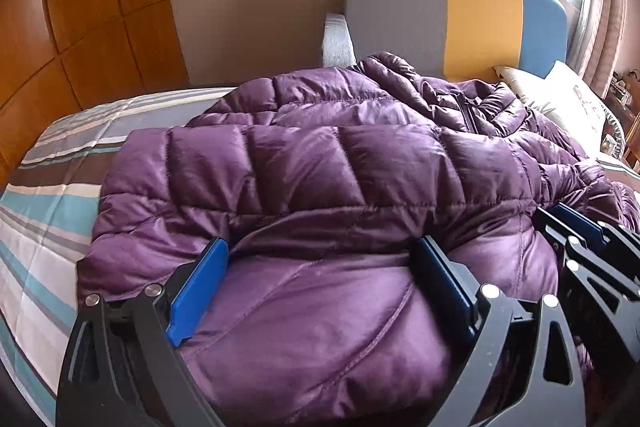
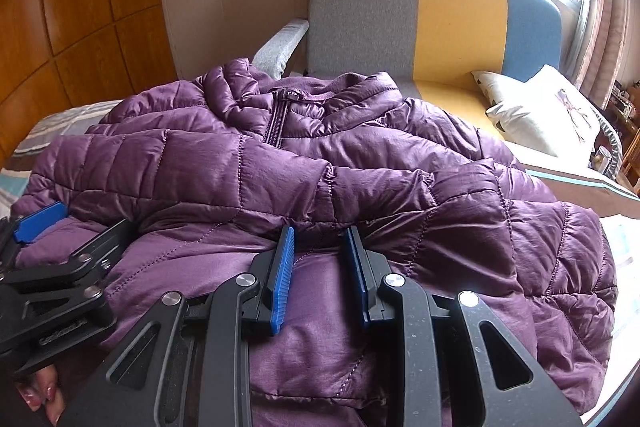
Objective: Fold large clothes
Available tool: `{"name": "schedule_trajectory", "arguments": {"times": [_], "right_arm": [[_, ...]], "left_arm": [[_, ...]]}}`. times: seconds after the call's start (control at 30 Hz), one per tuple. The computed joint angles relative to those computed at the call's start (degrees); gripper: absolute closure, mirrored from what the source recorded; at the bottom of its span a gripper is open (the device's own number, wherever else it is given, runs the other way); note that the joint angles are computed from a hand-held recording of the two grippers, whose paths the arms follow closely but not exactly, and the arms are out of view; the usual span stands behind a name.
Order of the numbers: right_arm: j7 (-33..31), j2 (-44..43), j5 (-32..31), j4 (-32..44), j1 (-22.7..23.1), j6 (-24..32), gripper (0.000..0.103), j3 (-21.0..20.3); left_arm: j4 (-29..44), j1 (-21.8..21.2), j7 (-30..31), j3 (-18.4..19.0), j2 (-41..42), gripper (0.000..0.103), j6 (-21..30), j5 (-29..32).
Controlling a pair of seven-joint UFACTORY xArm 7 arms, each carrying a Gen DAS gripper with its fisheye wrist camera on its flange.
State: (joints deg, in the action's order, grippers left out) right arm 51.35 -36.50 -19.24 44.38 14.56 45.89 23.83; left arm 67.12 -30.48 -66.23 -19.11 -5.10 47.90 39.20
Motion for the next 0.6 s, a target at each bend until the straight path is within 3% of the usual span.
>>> {"name": "schedule_trajectory", "arguments": {"times": [0.17,0.33,0.43,0.5,0.6], "right_arm": [[-3.33,-4.10,3.87,-1.43,2.60,-0.75,0.077,-3.53],[-3.11,-12.37,5.31,-4.09,0.97,3.33,0.077,-2.69],[-2.40,-15.52,7.67,-6.65,0.20,5.62,0.077,-3.72],[-2.47,-16.48,10.04,-9.33,0.78,4.01,0.077,-5.38],[-3.08,-15.47,10.40,-9.30,-0.15,3.82,0.077,-4.65]], "left_arm": [[-5.18,1.00,-0.90,-0.80,-7.06,0.006,-0.57,-2.13],[-9.09,3.85,-0.96,-2.79,-12.17,0.005,-1.06,-3.92],[-10.41,5.20,-0.35,-2.99,-12.86,0.003,-1.33,-6.51],[-9.46,5.54,1.30,-3.45,-11.17,0.002,-0.26,-7.89],[-6.79,5.48,1.71,-4.56,-8.21,0.002,2.56,-6.41]]}}
